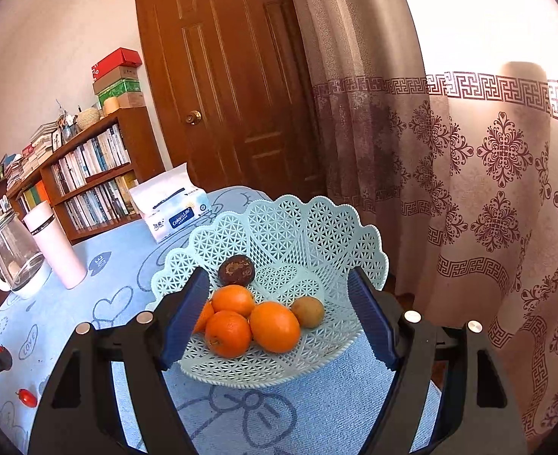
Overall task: Organize fruits
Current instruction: 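Lift the tomato with the left tool while the right tool grasps another dark brown fruit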
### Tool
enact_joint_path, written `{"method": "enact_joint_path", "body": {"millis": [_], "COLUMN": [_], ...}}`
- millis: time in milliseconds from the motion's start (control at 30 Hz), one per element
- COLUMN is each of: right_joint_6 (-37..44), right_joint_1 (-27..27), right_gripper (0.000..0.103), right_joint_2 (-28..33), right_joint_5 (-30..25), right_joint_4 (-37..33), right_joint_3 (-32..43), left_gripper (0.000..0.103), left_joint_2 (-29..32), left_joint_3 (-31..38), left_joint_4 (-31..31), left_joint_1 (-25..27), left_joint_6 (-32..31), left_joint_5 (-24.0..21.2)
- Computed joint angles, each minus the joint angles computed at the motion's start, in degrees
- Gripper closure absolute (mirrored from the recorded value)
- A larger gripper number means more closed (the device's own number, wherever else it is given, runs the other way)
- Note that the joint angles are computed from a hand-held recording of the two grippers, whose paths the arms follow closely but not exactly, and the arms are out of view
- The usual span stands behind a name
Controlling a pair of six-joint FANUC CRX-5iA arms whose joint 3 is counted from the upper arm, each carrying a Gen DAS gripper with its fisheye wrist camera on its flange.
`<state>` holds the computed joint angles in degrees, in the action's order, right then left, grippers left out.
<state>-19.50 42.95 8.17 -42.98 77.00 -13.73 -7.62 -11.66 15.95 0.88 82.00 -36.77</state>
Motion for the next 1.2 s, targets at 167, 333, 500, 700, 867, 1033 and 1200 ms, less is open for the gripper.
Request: {"method": "enact_joint_path", "body": {"millis": [167,333,500,700,867,1033,1200], "right_joint_6": [3.6,11.67,28.35,51.78,64.13,70.33,70.65], "right_joint_1": [1.58,3.53,6.21,8.69,8.93,8.83,8.39], "right_gripper": [0.026,0.026,0.026,0.026,0.027,0.038,0.049], "right_joint_2": [1.3,3.8,8.34,15.75,22.72,29.13,31.18], "right_joint_5": [0.81,5.21,8.62,5.05,-1.86,-10.2,-12.99], "right_joint_4": [-1.05,-3.85,-19.07,-40.79,-51.11,-55.62,-56.34], "right_joint_3": [2.15,6.41,15.01,29.51,41.6,52.15,55.11], "left_gripper": [0.073,0.073,0.073,0.073,0.073,0.073,0.073], "left_joint_2": [-2.6,-4.49,-5.18,-5.2,-5.26,-4.86,-4.51], "left_joint_3": [-2.28,-4.47,-5.85,-7.04,-7.78,-8.25,-8.41], "left_joint_4": [1.28,2.91,4.96,7.53,9.15,10.52,11.24], "left_joint_1": [2.9,5.16,6.34,6.77,6.9,6.81,6.69], "left_joint_6": [-0.43,-1.55,-3.11,-5.4,-6.9,-8.45,-9.36], "left_joint_5": [0.36,0.78,1.09,1.17,1.37,0.94,0.74]}}
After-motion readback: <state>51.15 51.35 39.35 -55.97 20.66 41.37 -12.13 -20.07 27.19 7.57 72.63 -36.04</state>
